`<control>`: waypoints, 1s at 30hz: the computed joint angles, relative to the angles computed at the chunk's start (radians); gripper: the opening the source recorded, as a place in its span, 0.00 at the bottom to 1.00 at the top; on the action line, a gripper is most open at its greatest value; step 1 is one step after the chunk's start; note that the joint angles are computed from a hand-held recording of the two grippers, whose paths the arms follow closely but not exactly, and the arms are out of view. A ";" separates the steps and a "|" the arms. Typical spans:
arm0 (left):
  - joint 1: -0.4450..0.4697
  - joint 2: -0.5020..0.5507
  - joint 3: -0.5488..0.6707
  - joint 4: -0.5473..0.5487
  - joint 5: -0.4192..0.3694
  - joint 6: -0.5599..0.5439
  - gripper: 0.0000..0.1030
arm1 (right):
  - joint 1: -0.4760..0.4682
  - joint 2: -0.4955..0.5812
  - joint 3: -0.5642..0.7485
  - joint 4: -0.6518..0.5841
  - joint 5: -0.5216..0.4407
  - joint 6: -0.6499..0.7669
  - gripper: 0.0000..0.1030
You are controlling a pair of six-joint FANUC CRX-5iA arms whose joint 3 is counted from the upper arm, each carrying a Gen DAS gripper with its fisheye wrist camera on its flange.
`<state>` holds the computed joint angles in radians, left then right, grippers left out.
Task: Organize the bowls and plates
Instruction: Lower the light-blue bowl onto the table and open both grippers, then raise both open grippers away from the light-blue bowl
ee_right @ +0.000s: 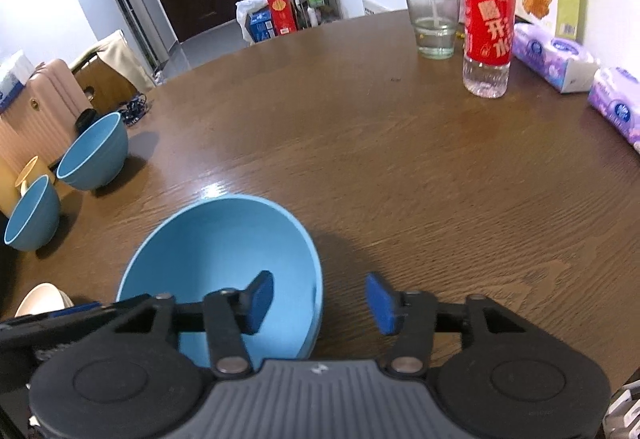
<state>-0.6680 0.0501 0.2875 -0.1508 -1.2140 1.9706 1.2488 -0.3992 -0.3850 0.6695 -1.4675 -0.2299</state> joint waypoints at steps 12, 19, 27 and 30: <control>0.048 -0.194 -0.171 0.026 0.116 -0.031 1.00 | 0.189 -0.040 -0.032 0.116 -0.105 -0.108 0.90; 0.077 -0.349 -0.307 0.051 0.210 -0.020 1.00 | 0.307 -0.005 -0.034 0.180 -0.187 -0.177 0.98; 0.128 -0.495 -0.434 0.058 0.272 -0.044 1.00 | 0.419 0.041 -0.028 0.237 -0.236 -0.249 1.00; 0.151 -0.539 -0.469 0.049 0.277 -0.049 1.00 | 0.435 0.067 -0.011 0.247 -0.235 -0.244 1.00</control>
<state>-0.5172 -0.4888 -0.1813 -0.1015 -0.9367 1.9220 1.6843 -0.3325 -0.3960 0.9167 -1.7030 -0.4736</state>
